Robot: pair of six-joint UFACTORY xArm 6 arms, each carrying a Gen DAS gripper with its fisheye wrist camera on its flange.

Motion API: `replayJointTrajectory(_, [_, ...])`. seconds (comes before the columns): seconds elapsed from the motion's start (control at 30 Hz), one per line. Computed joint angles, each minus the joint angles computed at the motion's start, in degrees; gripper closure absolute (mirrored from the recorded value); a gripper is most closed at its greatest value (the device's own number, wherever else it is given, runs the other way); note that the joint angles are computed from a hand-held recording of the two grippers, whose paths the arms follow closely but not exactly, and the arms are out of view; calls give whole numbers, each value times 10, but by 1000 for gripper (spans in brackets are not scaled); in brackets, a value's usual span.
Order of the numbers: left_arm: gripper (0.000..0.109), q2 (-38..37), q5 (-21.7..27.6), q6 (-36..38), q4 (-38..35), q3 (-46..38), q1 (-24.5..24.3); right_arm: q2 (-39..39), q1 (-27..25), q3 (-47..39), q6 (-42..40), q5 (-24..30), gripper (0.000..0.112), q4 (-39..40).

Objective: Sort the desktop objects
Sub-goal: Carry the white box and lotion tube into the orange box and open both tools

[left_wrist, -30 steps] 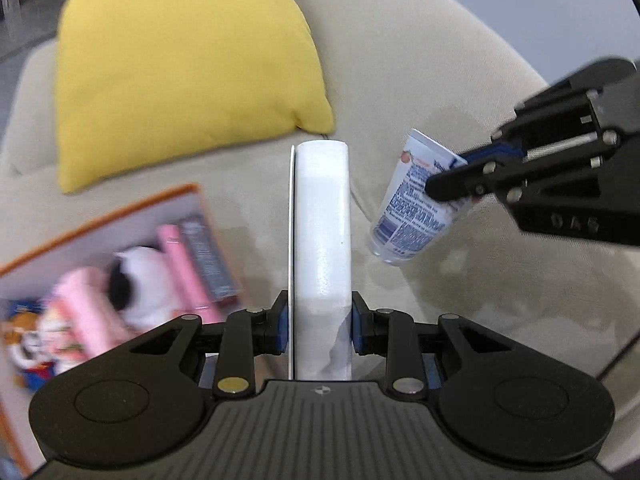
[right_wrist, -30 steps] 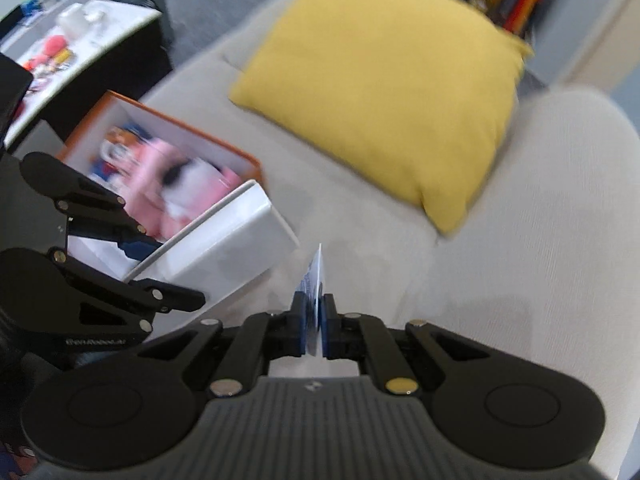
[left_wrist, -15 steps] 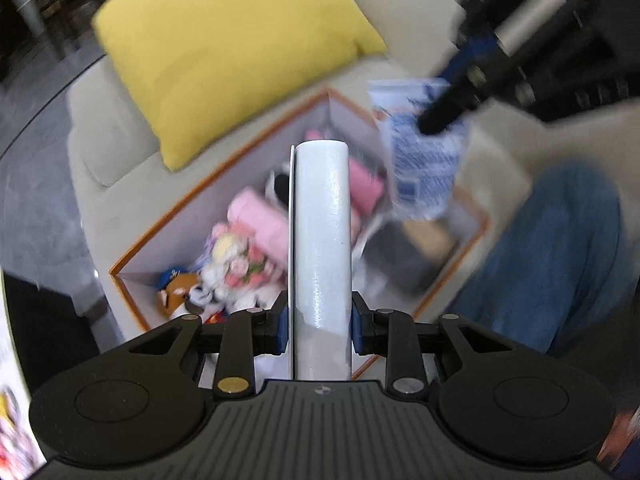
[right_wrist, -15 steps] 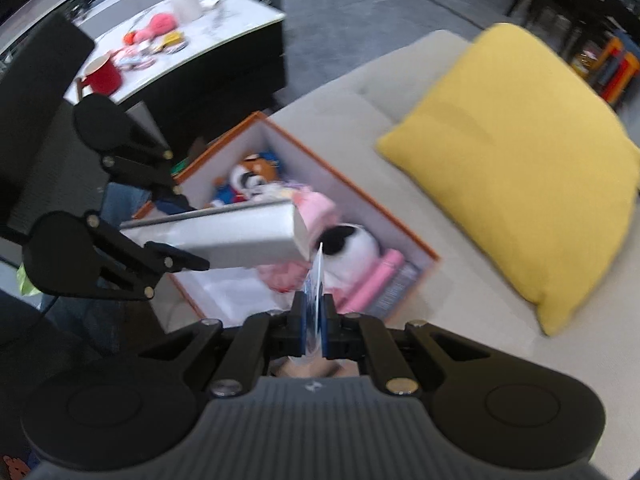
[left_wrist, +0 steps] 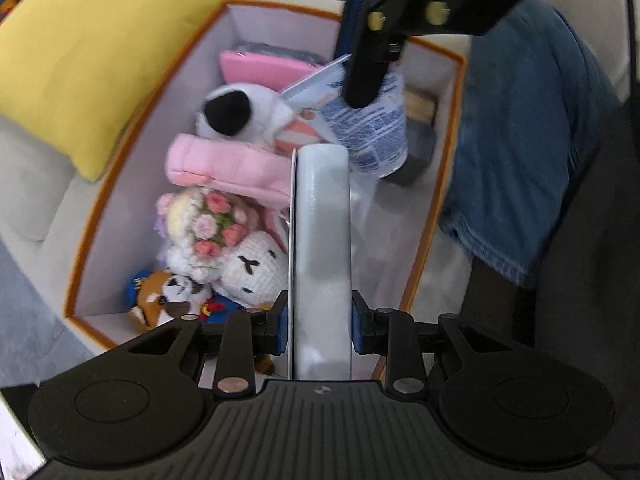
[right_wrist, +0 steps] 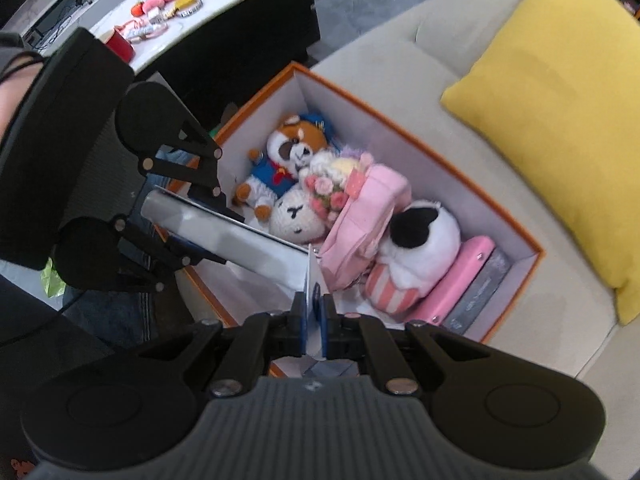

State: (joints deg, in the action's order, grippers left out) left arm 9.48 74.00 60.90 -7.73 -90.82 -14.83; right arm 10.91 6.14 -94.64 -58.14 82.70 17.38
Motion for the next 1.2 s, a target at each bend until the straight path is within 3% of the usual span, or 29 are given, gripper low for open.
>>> replayJointTrajectory(0.37, [76,31,42,77,39,-9,-15,32,20,-1,-3,16,111,-32])
replayJointTrajectory(0.73, [75,99,147,81,15,-128,-5,48,24,-8,-9,31,111,-50])
replayJointTrajectory(1.07, [75,72,152,33,-16,-130,11,36,16,-3,1,23,105,-40])
replayJointTrajectory(1.2, [75,20,112,-15,-43,-88,19,10,7,15,10,13,104,-28])
